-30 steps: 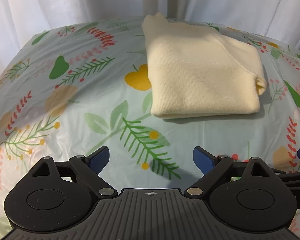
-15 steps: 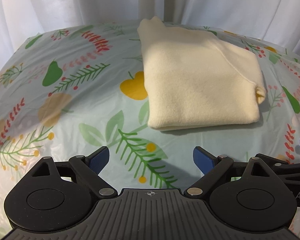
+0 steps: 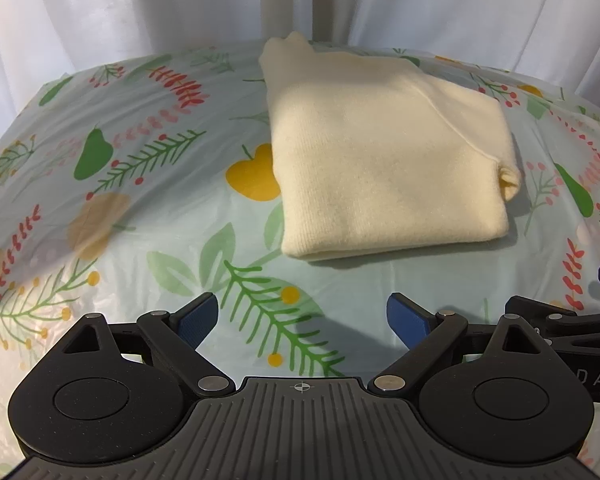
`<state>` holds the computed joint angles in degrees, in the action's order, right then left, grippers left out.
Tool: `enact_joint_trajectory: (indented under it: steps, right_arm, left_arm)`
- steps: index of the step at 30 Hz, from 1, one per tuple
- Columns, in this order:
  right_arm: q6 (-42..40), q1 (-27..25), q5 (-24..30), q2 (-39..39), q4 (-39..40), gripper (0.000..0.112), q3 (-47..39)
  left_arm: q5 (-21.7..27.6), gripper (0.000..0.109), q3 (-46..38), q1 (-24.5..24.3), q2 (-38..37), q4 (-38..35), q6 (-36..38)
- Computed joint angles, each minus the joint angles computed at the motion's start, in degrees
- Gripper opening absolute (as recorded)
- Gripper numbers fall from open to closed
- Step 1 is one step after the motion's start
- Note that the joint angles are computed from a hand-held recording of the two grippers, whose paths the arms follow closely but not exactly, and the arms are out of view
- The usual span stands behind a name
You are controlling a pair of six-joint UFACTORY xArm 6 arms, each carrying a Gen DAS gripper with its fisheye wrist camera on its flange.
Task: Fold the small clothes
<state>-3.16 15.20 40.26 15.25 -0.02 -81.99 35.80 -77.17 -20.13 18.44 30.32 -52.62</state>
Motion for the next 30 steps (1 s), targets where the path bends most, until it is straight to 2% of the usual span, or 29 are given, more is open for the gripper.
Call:
enact_joint_trajectory:
  steps: [30]
  right_arm:
    - [-0.9, -0.8, -0.6, 1.9, 1.4, 0.099, -1.9]
  left_arm:
    - [0.6, 0.096, -2.0, 0.2, 1.9, -1.5, 1.4]
